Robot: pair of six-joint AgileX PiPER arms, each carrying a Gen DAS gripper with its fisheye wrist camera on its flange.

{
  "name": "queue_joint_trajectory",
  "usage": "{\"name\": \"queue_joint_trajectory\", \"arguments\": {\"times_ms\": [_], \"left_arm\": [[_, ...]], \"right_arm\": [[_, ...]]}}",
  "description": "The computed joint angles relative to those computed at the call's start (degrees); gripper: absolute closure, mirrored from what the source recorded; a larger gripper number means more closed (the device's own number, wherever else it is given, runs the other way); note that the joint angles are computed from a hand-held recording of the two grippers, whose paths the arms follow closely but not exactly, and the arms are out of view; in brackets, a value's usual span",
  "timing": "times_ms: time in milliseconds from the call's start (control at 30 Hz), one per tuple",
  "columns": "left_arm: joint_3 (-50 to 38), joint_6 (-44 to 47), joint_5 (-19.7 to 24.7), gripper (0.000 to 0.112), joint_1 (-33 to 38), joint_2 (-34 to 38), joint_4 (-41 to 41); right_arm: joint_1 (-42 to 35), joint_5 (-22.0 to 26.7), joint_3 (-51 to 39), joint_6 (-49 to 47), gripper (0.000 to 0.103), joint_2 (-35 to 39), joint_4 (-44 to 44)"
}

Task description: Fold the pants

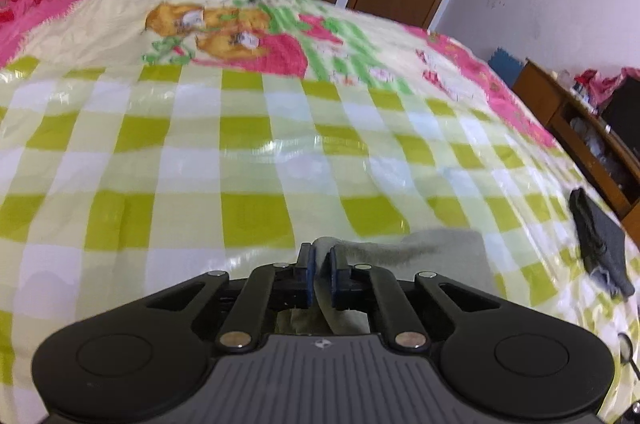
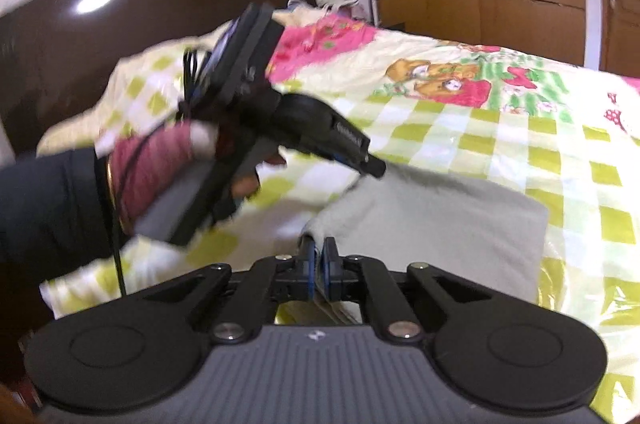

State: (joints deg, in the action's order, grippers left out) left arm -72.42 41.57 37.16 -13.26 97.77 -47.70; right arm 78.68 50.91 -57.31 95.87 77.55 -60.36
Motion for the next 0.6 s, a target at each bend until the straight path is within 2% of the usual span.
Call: {"name": "queue_joint_trajectory", "arguments": {"times_ms": [100,200,300,400,500,567,600], "left_arm": [[0.5,2.0,-1.8,0.093,0.3,-0.4,-0.3],[1.7,1.4,-3.5,0.093,0.7,0.2,0.9],[4.6,5.6,-3.9,0.093,1.9,-0.9,-1.9],[8.6,12.5,-5.9,0.092,2.2,-4.5,-5.7],[10.1,21.0,-4.9,0.091,1.7,-6.3,-11.8],[8.6,22.2,-4.1,0.09,0.2,-4.9,-12.7],[7.7,21.9,-5.1,0.09,-1.2,-3.8,-12.0]], "right_arm": [[1.0,0.9,-1.9,2.0,0.099,2.5,-4.9],[-1.9,-3.5,-2.5,4.5,0.099,6.6,-8.1],[-6.0,-9.5,-3.5,7.3,0.099,12.7,-9.4],[-8.2,-13.6,-5.4,2.9,0.099,17.7,-5.4],[-7.3,-12.9,-6.1,0.5,0.099,19.9,-5.2],[-7.9,-13.6,-6.1,0.1,0.098,19.4,-4.4],[-8.1,-13.8,-6.2,-0.1,0.098,19.2,-4.2]]}}
